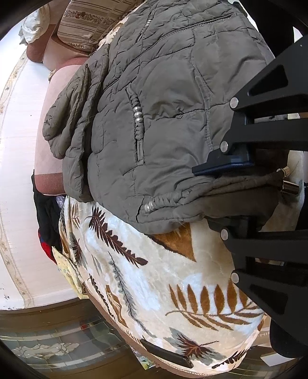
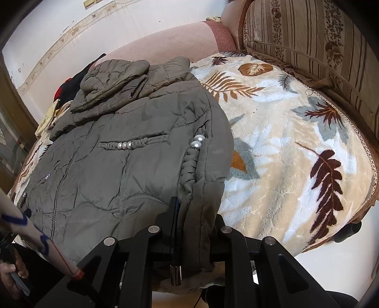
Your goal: Fold large clothes
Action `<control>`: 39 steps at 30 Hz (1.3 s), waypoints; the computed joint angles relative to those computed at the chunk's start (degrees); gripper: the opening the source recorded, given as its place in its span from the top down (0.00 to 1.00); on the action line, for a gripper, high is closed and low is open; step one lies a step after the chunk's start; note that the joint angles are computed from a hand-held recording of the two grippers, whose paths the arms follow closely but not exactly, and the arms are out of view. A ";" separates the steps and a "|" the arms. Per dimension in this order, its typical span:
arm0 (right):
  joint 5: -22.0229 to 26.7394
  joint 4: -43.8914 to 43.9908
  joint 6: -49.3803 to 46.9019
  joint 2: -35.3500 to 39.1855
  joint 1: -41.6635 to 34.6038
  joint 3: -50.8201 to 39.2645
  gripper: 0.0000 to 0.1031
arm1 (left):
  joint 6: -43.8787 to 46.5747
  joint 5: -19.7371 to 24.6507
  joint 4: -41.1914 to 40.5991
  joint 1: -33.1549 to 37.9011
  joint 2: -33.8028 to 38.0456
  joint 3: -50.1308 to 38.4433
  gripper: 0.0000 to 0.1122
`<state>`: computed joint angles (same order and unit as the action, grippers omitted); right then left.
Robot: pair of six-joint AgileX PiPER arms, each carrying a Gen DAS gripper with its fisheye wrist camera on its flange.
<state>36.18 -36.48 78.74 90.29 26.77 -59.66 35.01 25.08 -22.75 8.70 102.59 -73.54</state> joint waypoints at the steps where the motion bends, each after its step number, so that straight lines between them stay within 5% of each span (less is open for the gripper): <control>1: 0.18 -0.08 0.08 0.04 0.12 -0.07 0.82 | 0.51 0.24 -0.61 0.21 0.03 -0.12 0.79; 9: 1.30 -0.20 -0.04 0.45 0.54 -0.75 0.82 | 4.66 5.86 -7.51 3.19 1.07 -2.71 0.80; 11: 1.32 0.29 -0.31 0.35 0.39 -0.65 0.80 | 4.67 8.33 -8.96 4.43 1.85 -4.06 0.76; 15: 1.70 0.78 0.58 -0.44 0.54 0.01 0.68 | 2.39 13.66 -9.88 7.31 3.57 -6.38 0.53; 20: 0.63 1.81 2.17 -1.46 0.66 1.25 0.65 | 3.56 20.02 -14.70 10.84 5.05 -7.81 0.52; 27: -5.80 6.10 3.18 -1.40 -2.12 3.67 0.56 | 4.56 18.19 -15.09 9.00 4.08 -5.86 0.56; 28: -6.03 6.00 3.24 -1.38 -2.14 3.71 0.61 | 5.23 17.68 -15.12 8.50 3.91 -5.64 0.68; 31: -3.74 2.01 5.00 -1.47 -0.06 2.83 0.79 | 6.83 13.44 -13.27 6.42 1.82 -3.13 0.77; 39: -1.05 -3.11 8.02 -1.70 2.08 1.98 0.84 | 8.80 6.98 -9.69 3.65 -1.29 0.46 0.81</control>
